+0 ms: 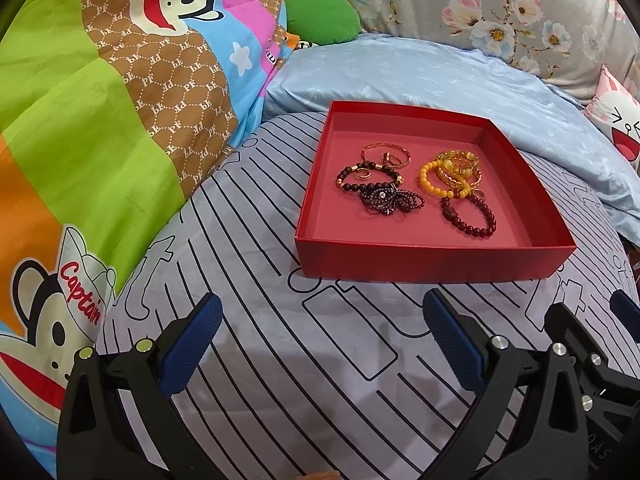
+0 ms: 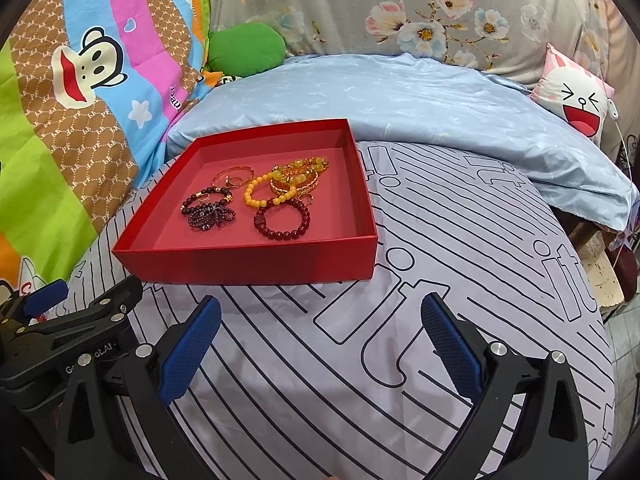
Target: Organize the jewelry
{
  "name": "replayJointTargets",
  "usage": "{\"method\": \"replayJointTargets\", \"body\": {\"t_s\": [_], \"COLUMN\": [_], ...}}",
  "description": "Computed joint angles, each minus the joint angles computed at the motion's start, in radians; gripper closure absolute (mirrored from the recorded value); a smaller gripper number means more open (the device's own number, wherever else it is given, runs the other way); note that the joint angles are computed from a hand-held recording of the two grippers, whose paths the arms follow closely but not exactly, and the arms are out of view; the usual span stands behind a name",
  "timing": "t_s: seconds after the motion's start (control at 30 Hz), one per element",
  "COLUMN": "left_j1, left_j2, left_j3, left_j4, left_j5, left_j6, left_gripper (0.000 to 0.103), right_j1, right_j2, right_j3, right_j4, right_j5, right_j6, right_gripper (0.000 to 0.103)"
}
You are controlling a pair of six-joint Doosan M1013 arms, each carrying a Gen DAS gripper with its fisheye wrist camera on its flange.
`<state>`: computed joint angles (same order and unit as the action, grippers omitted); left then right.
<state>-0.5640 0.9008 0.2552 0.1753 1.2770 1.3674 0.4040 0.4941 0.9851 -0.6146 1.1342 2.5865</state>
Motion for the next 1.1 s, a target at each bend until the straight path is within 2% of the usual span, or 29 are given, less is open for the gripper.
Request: {"method": "replayJointTargets", "body": {"t_s": [0.9,0.97,1.1], "left_j1": [-0.003,-0.003,-0.010], "left_j2": [0.004,0.000,-0.035], "left_j3": [-0.011,-0.003,0.069], "left_j4": [0.015,0.018,0.061], "left_j5": [-0.010,-0.016,-0.083], "left_j6": [-0.007,-0.006,-0.023], "left_gripper": [0.007,0.007,0.007], "right_j1": [0.002,0.002,0.002], "right_j2": [0.005,0.005,0.006], "right_j3": [-0.012,-0.012,-0.013], "right_j4": [-0.004,-0.004,-0.005], "right_j5": [0.011,0.012,0.013], "right_j6": [-0.003,-0.004,-0.004], "right_gripper": [0.006,0.006,0.006]}}
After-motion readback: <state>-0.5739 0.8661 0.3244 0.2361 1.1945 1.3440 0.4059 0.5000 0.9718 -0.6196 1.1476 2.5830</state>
